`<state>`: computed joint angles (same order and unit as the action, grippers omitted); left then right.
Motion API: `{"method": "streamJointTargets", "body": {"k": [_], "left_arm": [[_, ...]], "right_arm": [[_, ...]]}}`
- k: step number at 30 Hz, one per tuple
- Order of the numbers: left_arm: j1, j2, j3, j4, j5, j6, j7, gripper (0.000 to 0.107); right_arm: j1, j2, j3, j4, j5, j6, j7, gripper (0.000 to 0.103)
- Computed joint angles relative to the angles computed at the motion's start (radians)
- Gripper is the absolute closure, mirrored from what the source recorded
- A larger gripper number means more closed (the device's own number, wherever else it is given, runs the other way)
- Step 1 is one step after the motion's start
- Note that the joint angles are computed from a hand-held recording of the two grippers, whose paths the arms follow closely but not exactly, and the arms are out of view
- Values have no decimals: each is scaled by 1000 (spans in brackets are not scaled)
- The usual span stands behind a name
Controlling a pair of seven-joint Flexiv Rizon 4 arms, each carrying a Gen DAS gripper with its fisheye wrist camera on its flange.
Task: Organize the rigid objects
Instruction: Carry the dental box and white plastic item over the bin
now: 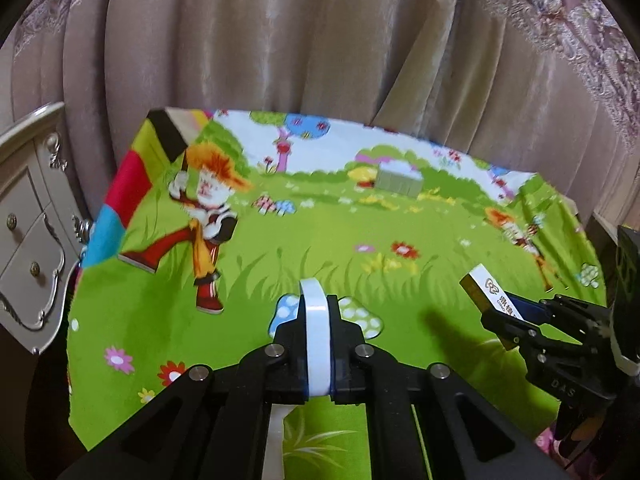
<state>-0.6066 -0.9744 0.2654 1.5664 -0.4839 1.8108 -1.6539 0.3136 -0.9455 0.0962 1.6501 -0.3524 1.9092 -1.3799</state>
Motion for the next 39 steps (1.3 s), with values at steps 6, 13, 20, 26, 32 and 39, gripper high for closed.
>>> {"method": "streamJointTargets", "body": {"k": [6,13,20,26,32,39], "left_arm": [[-83,25,85,3,-30,32,24,101],[-211,35,187,7,-143,119,105,101],[-313,36,252,-2,-261,239,214,101],[-345,43,229,-43,-295,316,320,101],[-329,41,143,-119,-262,326,418,101],[-304,9,26,-220,-216,311,521,101]], "right_arm": [[61,81,-60,87,81,140,-36,69],[117,173,-99,174,196,304,-119,69],[172,264,-116,262,351,479,-262,69],[178,327,-103,321,462,589,-359,69],[149,361,-88,376,532,652,-410,69],[100,389,-81,450,596,712,-413,69]]}}
